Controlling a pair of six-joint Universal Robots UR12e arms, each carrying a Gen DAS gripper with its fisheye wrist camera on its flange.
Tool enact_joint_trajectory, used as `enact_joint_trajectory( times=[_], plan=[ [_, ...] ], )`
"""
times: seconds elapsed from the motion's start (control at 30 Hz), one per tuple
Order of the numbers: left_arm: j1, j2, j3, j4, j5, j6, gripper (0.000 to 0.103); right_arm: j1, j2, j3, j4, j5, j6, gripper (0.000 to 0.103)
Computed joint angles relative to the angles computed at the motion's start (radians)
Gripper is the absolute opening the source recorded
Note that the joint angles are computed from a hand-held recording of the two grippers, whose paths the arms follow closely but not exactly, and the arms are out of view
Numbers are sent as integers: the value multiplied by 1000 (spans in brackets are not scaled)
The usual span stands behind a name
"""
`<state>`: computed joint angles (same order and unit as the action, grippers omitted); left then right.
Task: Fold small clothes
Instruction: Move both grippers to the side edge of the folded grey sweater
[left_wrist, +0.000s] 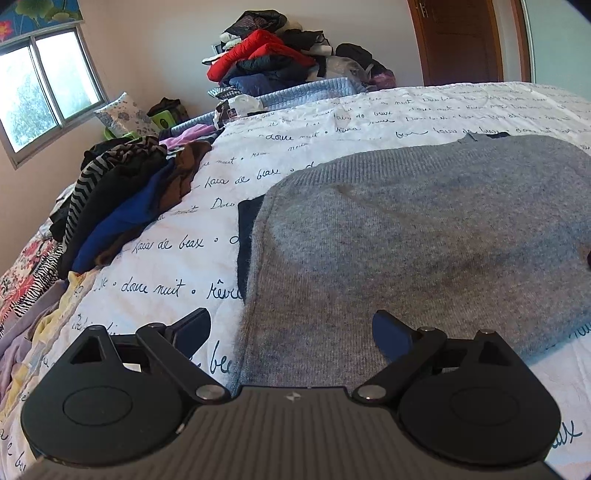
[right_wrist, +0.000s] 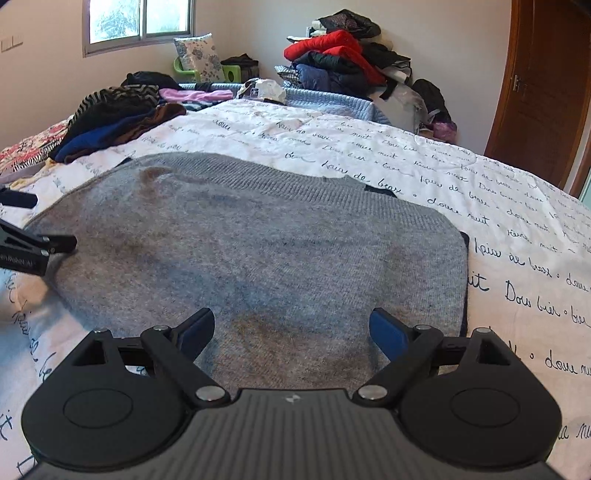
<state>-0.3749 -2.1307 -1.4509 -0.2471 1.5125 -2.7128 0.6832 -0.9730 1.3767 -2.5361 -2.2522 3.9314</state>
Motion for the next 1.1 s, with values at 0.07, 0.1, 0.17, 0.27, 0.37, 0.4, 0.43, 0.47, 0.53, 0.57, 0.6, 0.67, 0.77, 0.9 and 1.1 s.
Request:
enact_joint_trajectory(
  times=[0.07,0.1,0.17,0.27,0.37,0.4,0.43,0.47,0.53,0.57,0.6,0.67,0.77,0.9,1.1],
  plan=[
    [9,1,11,-24,-19,-21,93,0,7,-12,46,6,2,92],
    [14,-1,19,-27,-26,-29,93,5,11,-17,54,-14,5,92],
    [20,-10,45,-39,-29,-51,93,15,19,-27,34,-55,-10,92],
    [33,-34,109,-85,-53,-119,93,27,35,-51,-35,-81,-60,92],
    [51,-69,196,-191,-131,-182,93,35,62,-89,-116,-63,-155,92],
    [55,-80,222,-223,-152,-190,93,38,74,-105,-130,-58,-183,92],
    [56,-93,251,-261,-166,-195,93,41,84,-119,-143,-55,-208,92],
    [56,-102,270,-280,-166,-201,93,44,97,-137,-157,-48,-239,92],
    [55,-120,301,-297,-171,-205,93,49,118,-166,-172,-36,-289,92],
    [53,-126,311,-299,-164,-207,93,52,129,-182,-173,-33,-310,92],
    [51,-131,318,-298,-156,-210,93,55,138,-196,-171,-31,-325,92],
    [46,-139,330,-296,-145,-217,93,58,153,-220,-162,-23,-347,92],
    [36,-149,344,-299,-105,-230,93,60,167,-242,-159,-1,-356,92],
    [27,-154,350,-301,-80,-221,93,63,185,-272,-141,3,-354,92],
    [15,-159,348,-278,-32,-194,93,70,207,-307,-137,-20,-397,92]
  ],
)
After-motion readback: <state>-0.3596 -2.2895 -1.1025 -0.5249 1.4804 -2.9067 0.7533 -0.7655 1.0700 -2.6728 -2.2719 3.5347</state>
